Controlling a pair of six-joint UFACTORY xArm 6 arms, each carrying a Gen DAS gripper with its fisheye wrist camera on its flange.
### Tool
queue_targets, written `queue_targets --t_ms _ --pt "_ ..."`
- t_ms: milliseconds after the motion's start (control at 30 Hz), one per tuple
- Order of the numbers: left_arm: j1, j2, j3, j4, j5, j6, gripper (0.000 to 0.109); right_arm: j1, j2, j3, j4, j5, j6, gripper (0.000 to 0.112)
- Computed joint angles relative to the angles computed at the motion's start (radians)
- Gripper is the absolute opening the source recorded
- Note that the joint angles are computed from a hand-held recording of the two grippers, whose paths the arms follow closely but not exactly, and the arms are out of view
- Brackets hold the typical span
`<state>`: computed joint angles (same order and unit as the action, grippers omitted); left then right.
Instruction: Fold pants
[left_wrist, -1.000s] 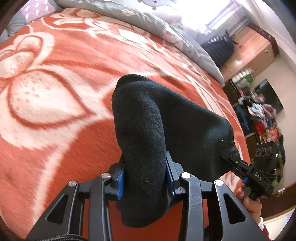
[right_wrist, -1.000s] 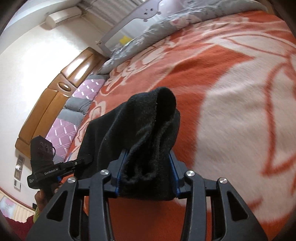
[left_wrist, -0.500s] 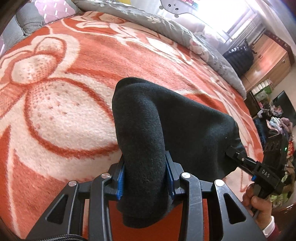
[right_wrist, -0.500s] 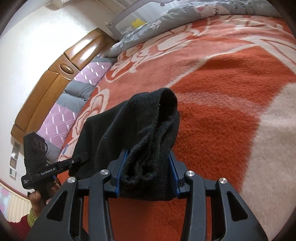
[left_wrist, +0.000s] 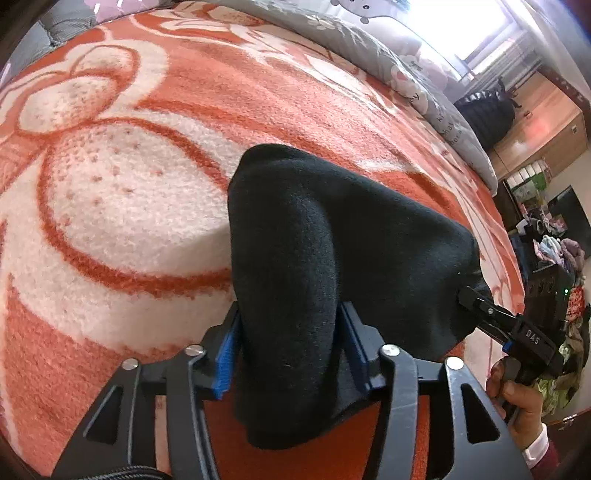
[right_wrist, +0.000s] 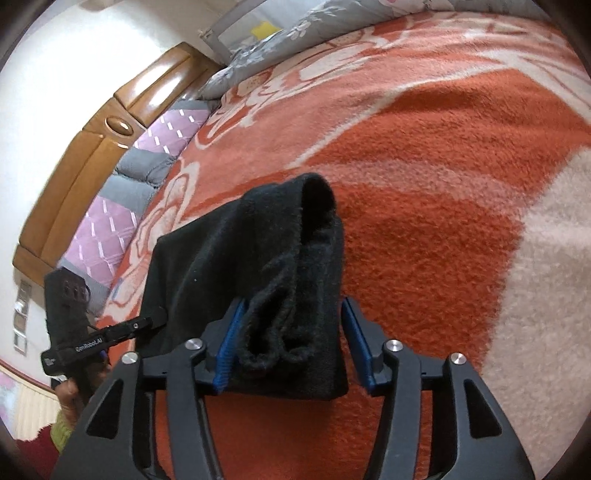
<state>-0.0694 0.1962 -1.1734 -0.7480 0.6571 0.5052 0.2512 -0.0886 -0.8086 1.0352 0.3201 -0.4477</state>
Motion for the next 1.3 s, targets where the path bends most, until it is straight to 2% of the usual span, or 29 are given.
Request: queue_targets --t_ms 100,233,433,567,733,967,1100,1300 --pt "-0.003 -0.017 0.022 0.031 -0.025 -0.019 0.061 0.003 -0.021 0.015 -0.004 -0.019 0.021 0.059" --pt "-0.006 -0.037 0.042 0.06 -0.042 -0.039 0.064 0.008 -0.05 0.043 -0.051 -0.051 0.071 0.059" --pt "-0.017 -0.07 0.082 0.133 -0.078 -0.091 0.073 0.02 -0.078 0.077 -0.212 -0.09 0.211 0.061" --pt "-0.028 -0.101 0.125 0.187 -0.13 -0.123 0.075 0.034 -0.101 0.099 -0.273 -0.117 0.277 0.061" --pt "-0.05 -0.161 0.195 0.243 -0.197 -0.151 0.077 0.059 -0.14 0.129 -0.421 -0.149 0.387 0.063" --pt "-0.08 -0.257 0.293 0.334 -0.273 -0.212 0.081 0.074 -0.216 0.199 -0.925 -0.194 0.764 0.072" --pt "-0.095 -0.311 0.353 0.459 -0.313 -0.296 0.082 0.074 -0.236 0.203 -1.202 -0.164 0.948 0.079" --pt "-0.108 -0.356 0.41 0.628 -0.351 -0.414 0.082 0.095 -0.244 0.187 -1.436 -0.119 1.089 0.081"
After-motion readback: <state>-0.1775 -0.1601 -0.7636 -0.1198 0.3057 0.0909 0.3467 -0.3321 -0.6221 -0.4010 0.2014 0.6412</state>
